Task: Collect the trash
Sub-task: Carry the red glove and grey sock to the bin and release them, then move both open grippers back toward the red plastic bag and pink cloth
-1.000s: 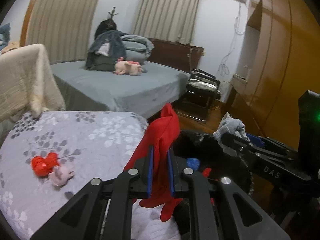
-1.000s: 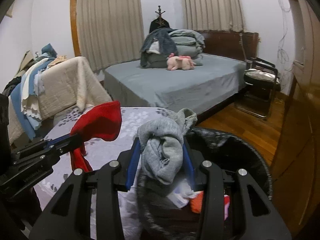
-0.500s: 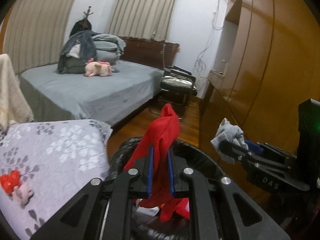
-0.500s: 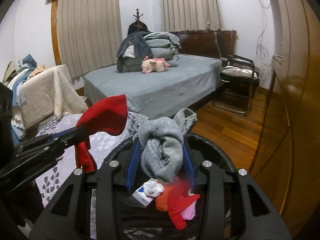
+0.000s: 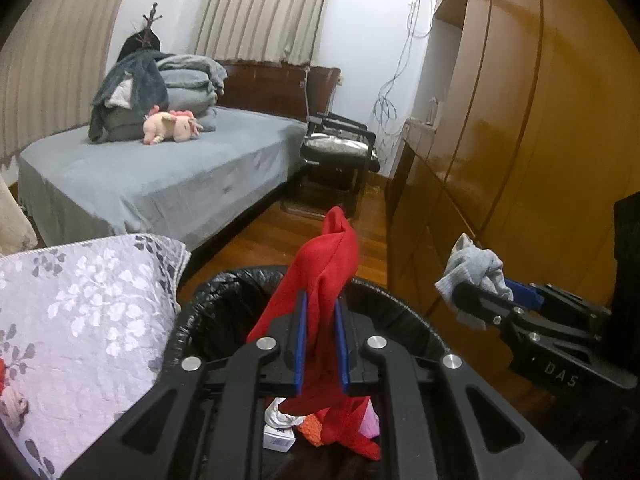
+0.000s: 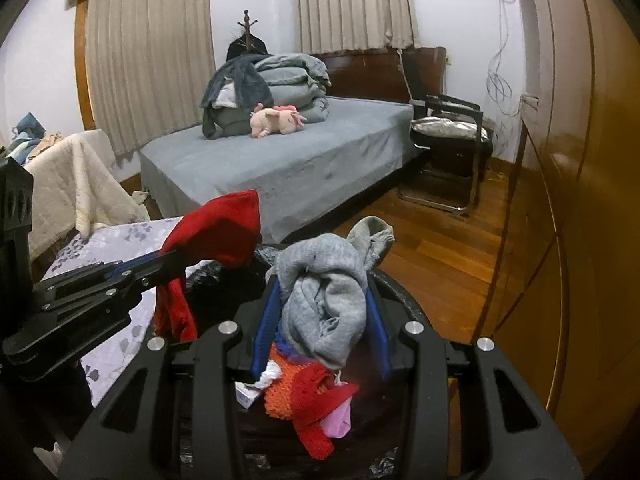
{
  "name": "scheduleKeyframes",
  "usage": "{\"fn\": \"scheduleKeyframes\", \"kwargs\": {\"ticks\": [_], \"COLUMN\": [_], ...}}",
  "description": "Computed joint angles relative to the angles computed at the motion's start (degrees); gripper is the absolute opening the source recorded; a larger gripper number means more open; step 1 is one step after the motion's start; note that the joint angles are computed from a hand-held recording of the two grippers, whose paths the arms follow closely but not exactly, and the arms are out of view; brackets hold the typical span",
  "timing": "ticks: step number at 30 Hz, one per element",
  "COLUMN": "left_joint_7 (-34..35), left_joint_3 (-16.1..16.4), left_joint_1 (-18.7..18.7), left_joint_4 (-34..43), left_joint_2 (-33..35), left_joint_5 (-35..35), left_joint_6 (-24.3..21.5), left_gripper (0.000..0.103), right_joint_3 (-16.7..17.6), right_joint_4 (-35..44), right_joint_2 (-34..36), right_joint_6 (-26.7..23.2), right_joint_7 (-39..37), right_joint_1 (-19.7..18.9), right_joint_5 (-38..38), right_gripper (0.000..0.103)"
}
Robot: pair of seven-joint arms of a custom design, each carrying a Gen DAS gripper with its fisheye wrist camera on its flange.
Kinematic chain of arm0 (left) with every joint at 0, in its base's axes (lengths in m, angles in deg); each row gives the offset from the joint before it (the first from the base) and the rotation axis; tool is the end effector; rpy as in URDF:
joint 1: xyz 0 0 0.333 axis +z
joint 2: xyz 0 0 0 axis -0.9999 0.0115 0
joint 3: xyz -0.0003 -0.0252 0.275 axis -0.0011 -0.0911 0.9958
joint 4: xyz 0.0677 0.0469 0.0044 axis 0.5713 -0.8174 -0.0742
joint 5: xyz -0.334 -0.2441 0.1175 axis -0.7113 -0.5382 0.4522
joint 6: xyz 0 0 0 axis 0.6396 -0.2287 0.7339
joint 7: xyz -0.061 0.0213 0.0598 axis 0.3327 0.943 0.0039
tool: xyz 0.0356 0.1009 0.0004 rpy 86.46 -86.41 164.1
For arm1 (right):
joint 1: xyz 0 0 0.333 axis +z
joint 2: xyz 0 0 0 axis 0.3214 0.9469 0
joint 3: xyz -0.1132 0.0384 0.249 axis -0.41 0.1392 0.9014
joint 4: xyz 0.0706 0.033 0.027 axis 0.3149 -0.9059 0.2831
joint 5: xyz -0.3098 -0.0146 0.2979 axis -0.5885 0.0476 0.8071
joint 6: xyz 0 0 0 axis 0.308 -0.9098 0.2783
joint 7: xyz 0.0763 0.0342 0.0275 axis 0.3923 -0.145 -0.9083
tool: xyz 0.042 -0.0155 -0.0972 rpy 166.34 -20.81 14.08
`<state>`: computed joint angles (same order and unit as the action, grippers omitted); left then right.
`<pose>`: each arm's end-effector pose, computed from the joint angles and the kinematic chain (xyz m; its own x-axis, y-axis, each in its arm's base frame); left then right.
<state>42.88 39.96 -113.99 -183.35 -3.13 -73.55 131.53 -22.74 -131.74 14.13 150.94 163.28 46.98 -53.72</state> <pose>0.4695 -0.3674 0.5299 -0.5073 -0.8320 0.2245 -0.5567 0.1176 -0.8223 0.4033 0.4242 0.5202 -0.0391 -0.9974 -0.0612 -0.5684 0.0725 -0.8196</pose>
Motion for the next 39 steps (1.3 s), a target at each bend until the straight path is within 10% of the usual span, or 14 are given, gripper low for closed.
{"fn": "scheduleKeyframes", "kwargs": {"ticks": [6, 17, 25, 39], "left_joint_7": [4.87, 1.88, -6.06, -18.44], "left_joint_3": [0.35, -0.43, 0.07, 1.06], "left_joint_1": [-1.09, 1.58, 5.20, 14.70], "left_joint_4": [3.13, -1.59, -10.66, -28.07], "left_joint_2": [3.39, -1.14, -11.44, -34.30], "left_joint_5": [-5.12, -2.39, 4.51, 13.94], "left_joint_6": [-1.54, -1.37, -0.84, -5.87], "left_gripper": [0.015, 0.065, 0.089, 0.095], "right_joint_3": [-0.51, -0.35, 0.25, -3.04], "right_joint_4": [-0.43, -0.05, 2.93, 20.83], "right_joint_2": [0.77, 0.94, 2.71, 17.71], "right_joint_6": [-0.72, -2.67, -1.76, -0.58], "right_joint_7": [-0.08, 1.44, 1.98, -2.47], "right_joint_1": [-0.02, 0.51, 1.78, 10.36], "right_joint_5": [1.12, 0.22, -0.49, -3.62], "right_gripper": [0.043, 0.090, 0.095, 0.096]}}
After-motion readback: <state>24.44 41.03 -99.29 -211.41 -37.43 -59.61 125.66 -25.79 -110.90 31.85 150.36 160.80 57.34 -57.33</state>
